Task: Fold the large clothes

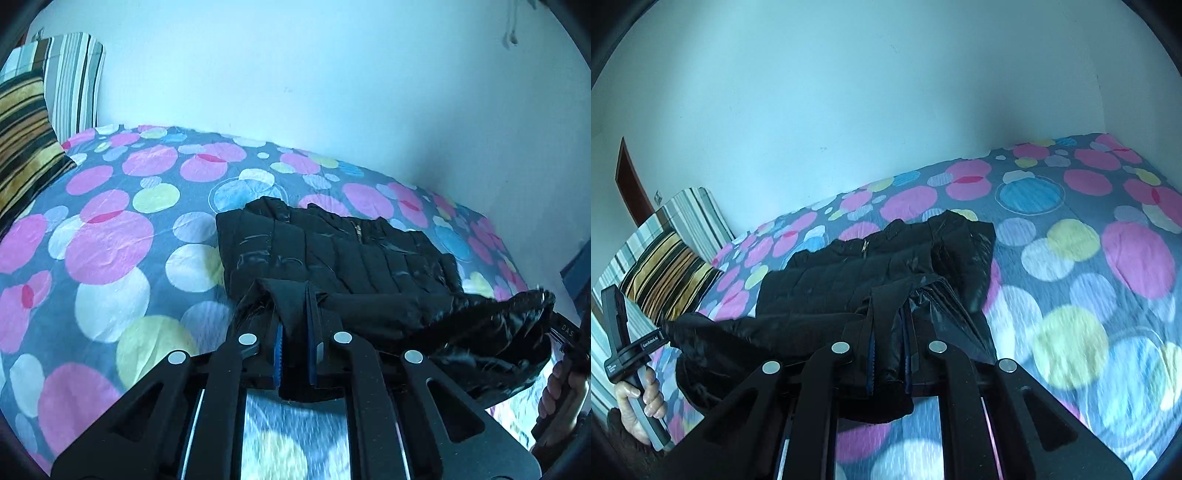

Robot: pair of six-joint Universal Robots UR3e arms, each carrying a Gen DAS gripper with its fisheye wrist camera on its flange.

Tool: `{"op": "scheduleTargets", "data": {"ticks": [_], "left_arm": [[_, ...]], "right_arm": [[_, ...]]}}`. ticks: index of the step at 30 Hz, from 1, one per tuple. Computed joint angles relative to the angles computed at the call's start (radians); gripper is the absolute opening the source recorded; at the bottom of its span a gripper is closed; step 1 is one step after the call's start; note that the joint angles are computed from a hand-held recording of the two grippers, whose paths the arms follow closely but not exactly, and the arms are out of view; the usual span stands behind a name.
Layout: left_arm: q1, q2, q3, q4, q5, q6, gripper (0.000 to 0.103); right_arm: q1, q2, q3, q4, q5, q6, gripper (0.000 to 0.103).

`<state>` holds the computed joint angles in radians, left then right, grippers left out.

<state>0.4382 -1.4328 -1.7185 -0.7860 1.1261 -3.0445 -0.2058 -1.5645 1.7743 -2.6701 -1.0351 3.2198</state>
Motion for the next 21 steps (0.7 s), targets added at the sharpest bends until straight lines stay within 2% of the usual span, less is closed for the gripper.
{"op": "scheduleTargets", "data": {"ticks": [4, 8, 11, 16, 21], "left_arm": [[-0.085, -0.214, 0.137, 0.072, 0.096, -0.041, 0.010], [-0.156, -0.419, 0.299, 0.075, 0.193, -0.060, 0.010], [-0.169, -0.528, 0.384, 0.056, 0.211, -0.064, 0.010], [-0.177, -0.603, 0.411, 0.086, 0.222, -0.060, 0.010], [-0.179, -0.613, 0.391, 0.121, 0.224, -0.051, 0.010]], "right_arm": [[0.073, 0.224, -0.218, 0.011, -0.074, 0.048, 0.010], [0.117, 0.421, -0.419, 0.061, -0.142, 0.072, 0.010], [0.131, 0.554, -0.565, 0.125, -0.177, 0.085, 0.010], [0.158, 0.725, -0.760, 0.231, -0.227, 0.082, 0.010], [0.170, 0.752, -0.744, 0.200, -0.245, 0.078, 0.010]]}}
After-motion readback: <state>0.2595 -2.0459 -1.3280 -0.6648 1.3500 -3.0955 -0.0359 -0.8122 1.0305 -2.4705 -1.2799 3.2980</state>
